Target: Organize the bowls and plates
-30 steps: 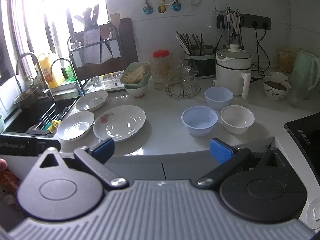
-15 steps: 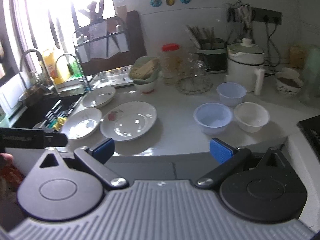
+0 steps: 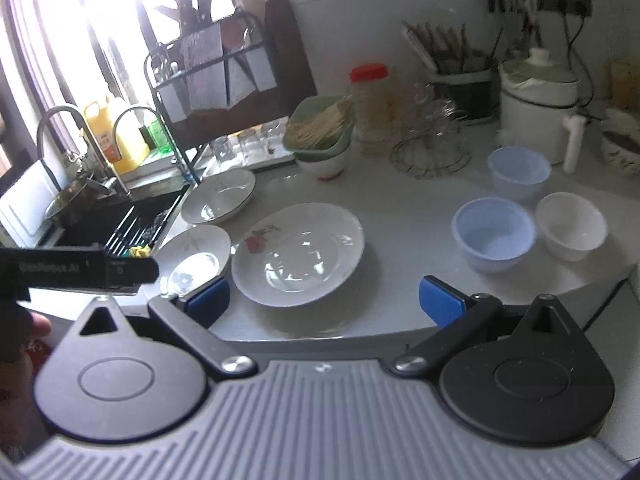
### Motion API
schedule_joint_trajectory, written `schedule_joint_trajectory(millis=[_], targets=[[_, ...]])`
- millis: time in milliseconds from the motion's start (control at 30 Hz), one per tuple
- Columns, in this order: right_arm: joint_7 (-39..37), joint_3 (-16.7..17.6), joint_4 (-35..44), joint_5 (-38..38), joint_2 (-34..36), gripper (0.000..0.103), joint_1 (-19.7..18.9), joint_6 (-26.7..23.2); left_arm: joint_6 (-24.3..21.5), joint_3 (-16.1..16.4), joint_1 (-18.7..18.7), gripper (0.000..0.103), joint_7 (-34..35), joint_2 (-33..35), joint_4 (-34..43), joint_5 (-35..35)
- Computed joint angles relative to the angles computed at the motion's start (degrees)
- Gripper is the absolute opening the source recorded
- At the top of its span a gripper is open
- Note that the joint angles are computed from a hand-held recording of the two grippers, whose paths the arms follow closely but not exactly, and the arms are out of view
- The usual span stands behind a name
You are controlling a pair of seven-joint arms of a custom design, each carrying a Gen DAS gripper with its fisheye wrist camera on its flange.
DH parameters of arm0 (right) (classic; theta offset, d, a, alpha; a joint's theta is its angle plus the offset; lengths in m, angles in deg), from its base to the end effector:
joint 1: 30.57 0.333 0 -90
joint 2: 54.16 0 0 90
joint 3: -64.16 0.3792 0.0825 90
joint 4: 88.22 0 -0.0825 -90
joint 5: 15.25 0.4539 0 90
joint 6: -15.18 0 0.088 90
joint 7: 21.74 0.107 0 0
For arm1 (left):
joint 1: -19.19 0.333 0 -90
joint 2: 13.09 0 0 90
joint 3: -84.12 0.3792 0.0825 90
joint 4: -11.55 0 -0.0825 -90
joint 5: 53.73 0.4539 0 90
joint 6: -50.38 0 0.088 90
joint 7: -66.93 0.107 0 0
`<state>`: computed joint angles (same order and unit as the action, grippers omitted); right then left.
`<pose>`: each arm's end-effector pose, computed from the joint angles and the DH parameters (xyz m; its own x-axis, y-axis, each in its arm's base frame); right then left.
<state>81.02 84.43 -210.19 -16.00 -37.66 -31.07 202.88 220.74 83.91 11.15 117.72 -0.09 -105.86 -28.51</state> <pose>0.6512 0.2190 0.3963 0.1870 -0.9483 -0.2565 -0.6838 0.0619 -0.7271 0.6853 -0.1289 0.4220 0.0911 -0.9897 0.1101 -0.7494 -0.1409 -0.6470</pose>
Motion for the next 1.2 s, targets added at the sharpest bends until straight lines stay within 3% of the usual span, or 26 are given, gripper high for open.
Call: schedule_joint_trajectory(millis=[133,200,233,400,533,700,800,933,1200], targets=[[0.04,-3.48,4.42,0.97,3.23,0.103,4.86,-2.41,-1.51,-0.88,2.61,0.100,5.02,3.24,3.68,-3.60],[1.14,-10.02,6.69,0.84,4.23,0.103,11.59,-3.99,-1.57,-0.95,3.54,0.100,6.92,4.64,5.06,-5.12],[0.48,-11.43,7.76,1.38,4.98,0.103,13.33,-4.11,-1.70,-1.49,4.43,0.100,8.30,5.44,5.89,-6.64],[0.71,-14.19,13.18,2.51,8.83,0.103,17.15,-5.51,-2.44,-4.80,9.28,0.100,17.29,9.30,9.97,-14.96],[1.28,-15.16,18.30,3.05,12.06,0.103,19.06,-9.14,-4.26,-6.40,12.15,0.100,24.45,12.57,13.82,-19.81],[3.97,-17.63,24.39,3.03,16.18,0.103,22.44,-12.16,-6.95,-6.18,14.01,0.100,30.52,16.44,18.50,-23.20],[4.61,-16.69,28.18,3.35,18.77,0.103,22.37,-14.21,-8.31,-7.17,15.97,0.100,34.26,18.50,21.14,-25.58],[7.39,-18.25,33.18,2.93,21.97,0.103,24.48,-17.19,-10.75,-7.47,17.59,0.100,38.33,21.56,25.09,-28.10],[7.99,-15.21,41.43,3.69,26.99,0.094,23.78,-23.00,-15.05,-8.22,20.13,0.099,43.98,27.77,32.37,-31.50]])
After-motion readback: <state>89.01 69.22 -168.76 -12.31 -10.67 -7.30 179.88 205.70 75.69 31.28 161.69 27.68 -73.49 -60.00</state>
